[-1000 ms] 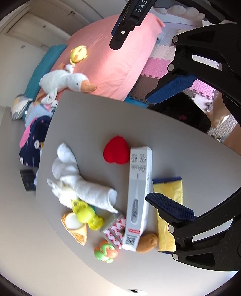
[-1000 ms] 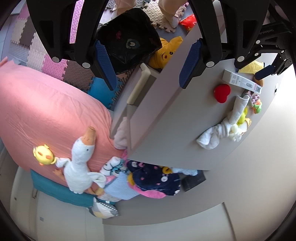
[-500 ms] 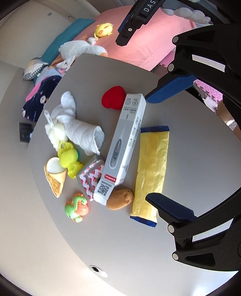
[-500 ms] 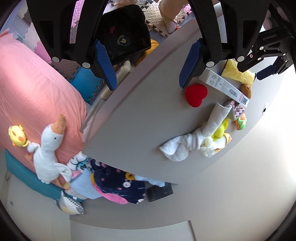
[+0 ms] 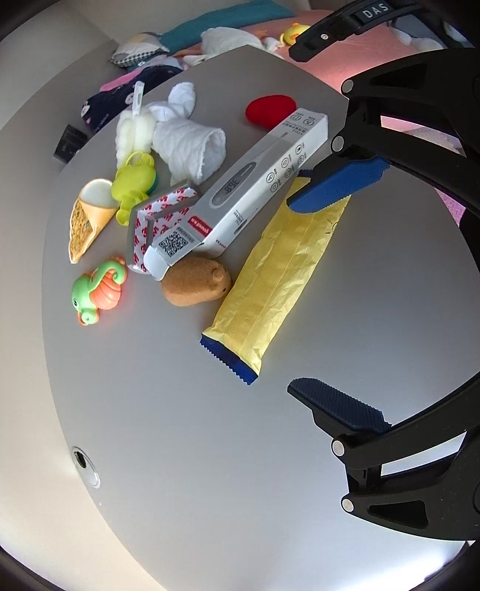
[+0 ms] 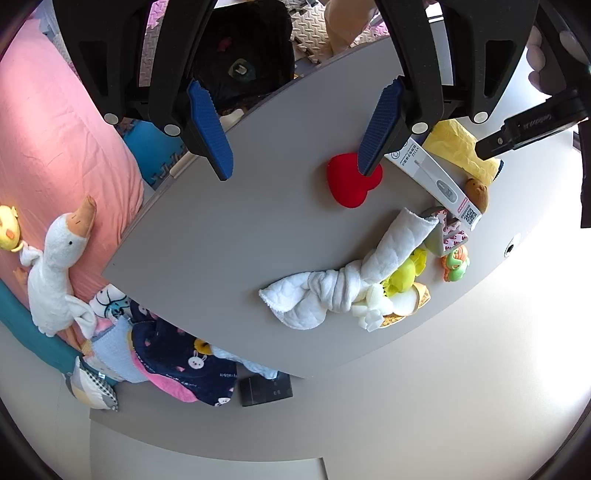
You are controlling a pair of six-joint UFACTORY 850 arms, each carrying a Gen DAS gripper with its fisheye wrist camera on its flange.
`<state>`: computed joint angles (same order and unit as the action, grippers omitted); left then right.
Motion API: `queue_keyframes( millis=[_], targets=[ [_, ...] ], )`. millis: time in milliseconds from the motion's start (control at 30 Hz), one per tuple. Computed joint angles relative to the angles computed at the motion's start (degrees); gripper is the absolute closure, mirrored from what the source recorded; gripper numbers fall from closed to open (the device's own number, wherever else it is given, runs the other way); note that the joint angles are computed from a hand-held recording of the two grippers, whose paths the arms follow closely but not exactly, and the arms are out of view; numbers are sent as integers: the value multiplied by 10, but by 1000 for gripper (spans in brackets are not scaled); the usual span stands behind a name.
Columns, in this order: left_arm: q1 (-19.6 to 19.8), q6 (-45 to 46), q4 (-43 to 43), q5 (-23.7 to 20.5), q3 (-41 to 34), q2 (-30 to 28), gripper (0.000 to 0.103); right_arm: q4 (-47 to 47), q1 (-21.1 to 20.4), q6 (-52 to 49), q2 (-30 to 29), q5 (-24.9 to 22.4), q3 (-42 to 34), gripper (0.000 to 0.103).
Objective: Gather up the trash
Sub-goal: 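Grasp the yellow packet with the left tool while the right tool grasps the red heart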
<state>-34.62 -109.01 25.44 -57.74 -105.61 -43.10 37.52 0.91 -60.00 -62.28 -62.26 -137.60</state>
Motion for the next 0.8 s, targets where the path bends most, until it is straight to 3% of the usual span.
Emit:
queue_keyframes(
  millis=[200, 433, 600, 667, 800],
  targets=[
    [11, -11, -20, -4, -21, -18, 17, -4, 3, 7, -20, -15, -31, 32],
    [19, 25, -24, -24, -37, -32, 29, 16, 5, -19, -23, -14, -32, 32],
    [25, 89, -27, -59, -62, -49, 39, 8, 12, -19, -40, -37, -52, 32],
    [24, 107, -21, -71, -66, -52, 48, 2, 16, -23, -38, -35, -44, 32],
    [24, 125, -8, -53, -34, -33, 57, -8, 23, -25, -40, -39, -41, 32]
  ],
)
